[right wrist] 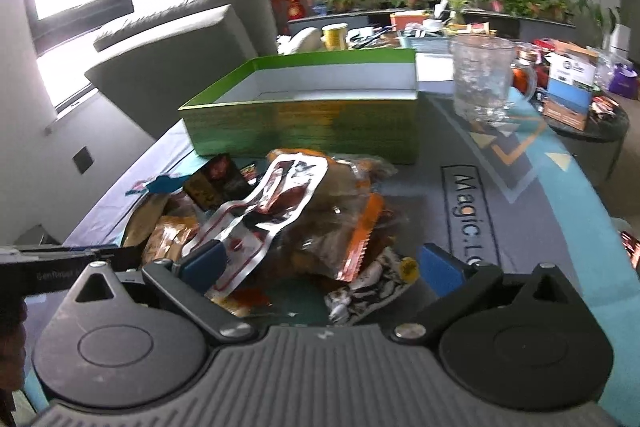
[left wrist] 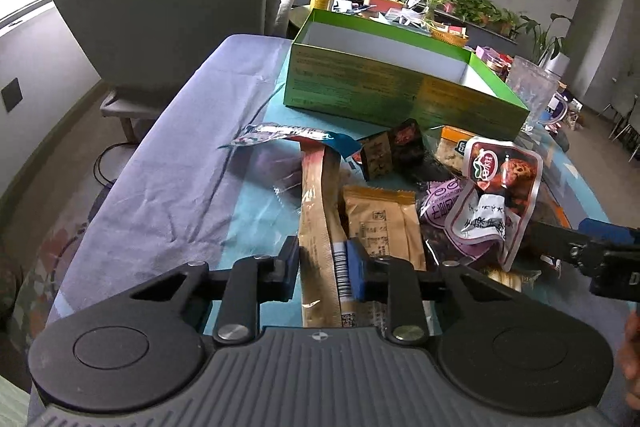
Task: Organize snacks
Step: 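Close the left tool on the tan snack stick, then lift the tan stick with the left tool while the right tool grasps the clear pastry packet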
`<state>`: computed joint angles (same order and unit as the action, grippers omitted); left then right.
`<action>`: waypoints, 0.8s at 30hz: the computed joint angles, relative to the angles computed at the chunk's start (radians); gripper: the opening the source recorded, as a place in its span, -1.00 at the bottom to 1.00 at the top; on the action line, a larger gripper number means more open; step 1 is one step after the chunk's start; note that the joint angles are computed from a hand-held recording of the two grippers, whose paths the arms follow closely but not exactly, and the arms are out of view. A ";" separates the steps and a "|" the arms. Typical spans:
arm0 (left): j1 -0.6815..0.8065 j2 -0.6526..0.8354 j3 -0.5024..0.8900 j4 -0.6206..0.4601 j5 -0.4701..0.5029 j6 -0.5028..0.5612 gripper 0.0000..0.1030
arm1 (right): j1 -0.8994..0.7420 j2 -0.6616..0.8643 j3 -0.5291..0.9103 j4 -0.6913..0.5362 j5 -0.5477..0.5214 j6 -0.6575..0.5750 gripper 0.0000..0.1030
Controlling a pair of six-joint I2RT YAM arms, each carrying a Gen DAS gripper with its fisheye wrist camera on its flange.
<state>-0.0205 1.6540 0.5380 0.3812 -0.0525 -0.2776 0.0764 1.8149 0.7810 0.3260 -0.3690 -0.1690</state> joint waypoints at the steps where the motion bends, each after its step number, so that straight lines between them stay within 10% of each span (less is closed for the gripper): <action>1: 0.003 -0.003 -0.002 -0.003 0.000 0.002 -0.54 | 0.002 0.006 0.001 0.004 0.005 -0.006 0.19; 24: -0.028 -0.194 -0.087 -0.029 0.016 0.033 -0.57 | -0.042 0.051 -0.004 0.020 0.050 -0.075 0.19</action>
<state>-0.0487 1.4604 0.4506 0.3524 -0.0366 -0.2450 0.0344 1.8662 0.7772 0.3455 -0.3189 -0.2437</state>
